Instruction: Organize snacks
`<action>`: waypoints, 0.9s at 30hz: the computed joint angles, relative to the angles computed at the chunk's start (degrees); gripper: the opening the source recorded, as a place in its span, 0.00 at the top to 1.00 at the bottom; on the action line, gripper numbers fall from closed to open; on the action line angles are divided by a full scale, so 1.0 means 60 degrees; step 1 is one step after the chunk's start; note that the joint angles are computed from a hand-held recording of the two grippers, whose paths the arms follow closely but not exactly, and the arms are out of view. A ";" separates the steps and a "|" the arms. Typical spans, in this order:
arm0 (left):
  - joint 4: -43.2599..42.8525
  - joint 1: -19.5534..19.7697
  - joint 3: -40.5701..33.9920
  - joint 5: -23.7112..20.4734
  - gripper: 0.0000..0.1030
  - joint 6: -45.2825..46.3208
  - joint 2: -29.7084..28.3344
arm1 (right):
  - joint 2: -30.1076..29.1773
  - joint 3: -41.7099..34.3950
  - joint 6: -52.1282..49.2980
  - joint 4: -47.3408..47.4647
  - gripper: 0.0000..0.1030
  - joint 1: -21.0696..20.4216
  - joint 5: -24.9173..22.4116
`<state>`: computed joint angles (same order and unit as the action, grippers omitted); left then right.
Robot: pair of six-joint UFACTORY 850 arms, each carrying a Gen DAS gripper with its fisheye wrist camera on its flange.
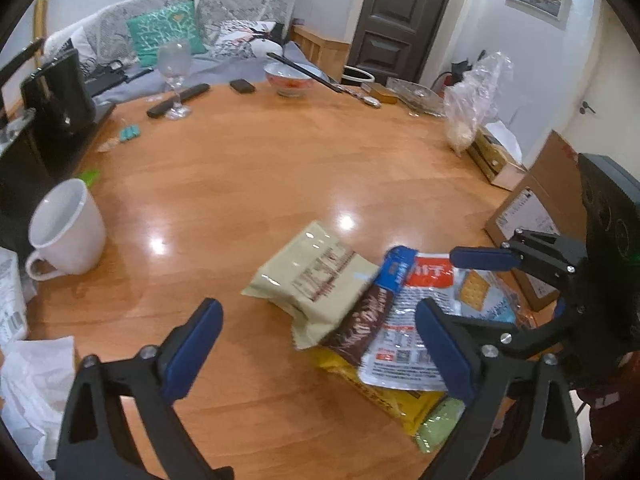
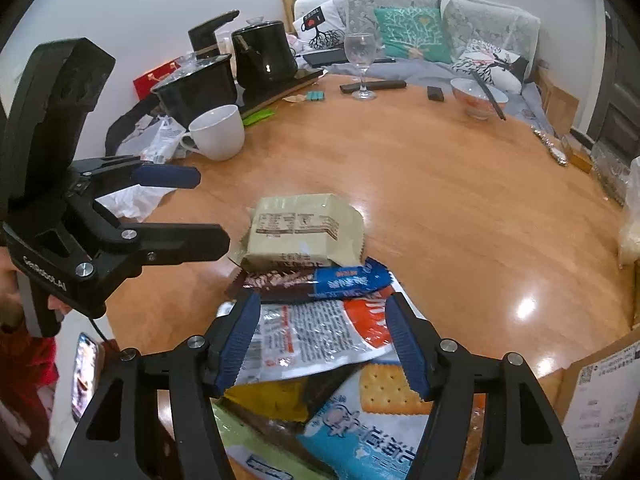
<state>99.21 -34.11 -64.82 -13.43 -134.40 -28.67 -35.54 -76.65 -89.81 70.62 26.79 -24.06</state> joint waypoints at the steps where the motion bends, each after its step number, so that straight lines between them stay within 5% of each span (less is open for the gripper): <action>1: 0.0313 -0.0005 -0.0014 0.0096 0.13 -0.0284 -0.0026 | 0.0037 0.0070 -0.0037 0.0021 0.40 -0.0020 0.0011; 7: 0.1612 -0.0029 -0.0105 0.0543 0.27 -0.1398 -0.0122 | 0.0298 0.0436 -0.0320 0.0475 0.40 -0.0214 -0.0180; 11: 0.0192 -0.0091 -0.0293 0.0638 0.36 0.0184 -0.0202 | 0.0369 0.0553 -0.0113 0.0327 0.40 -0.0375 -0.0564; 27: -0.0708 -0.0223 -0.0331 0.0440 0.37 0.0996 -0.0162 | -0.0034 0.0236 0.1367 -0.0306 0.52 -0.0729 -0.3005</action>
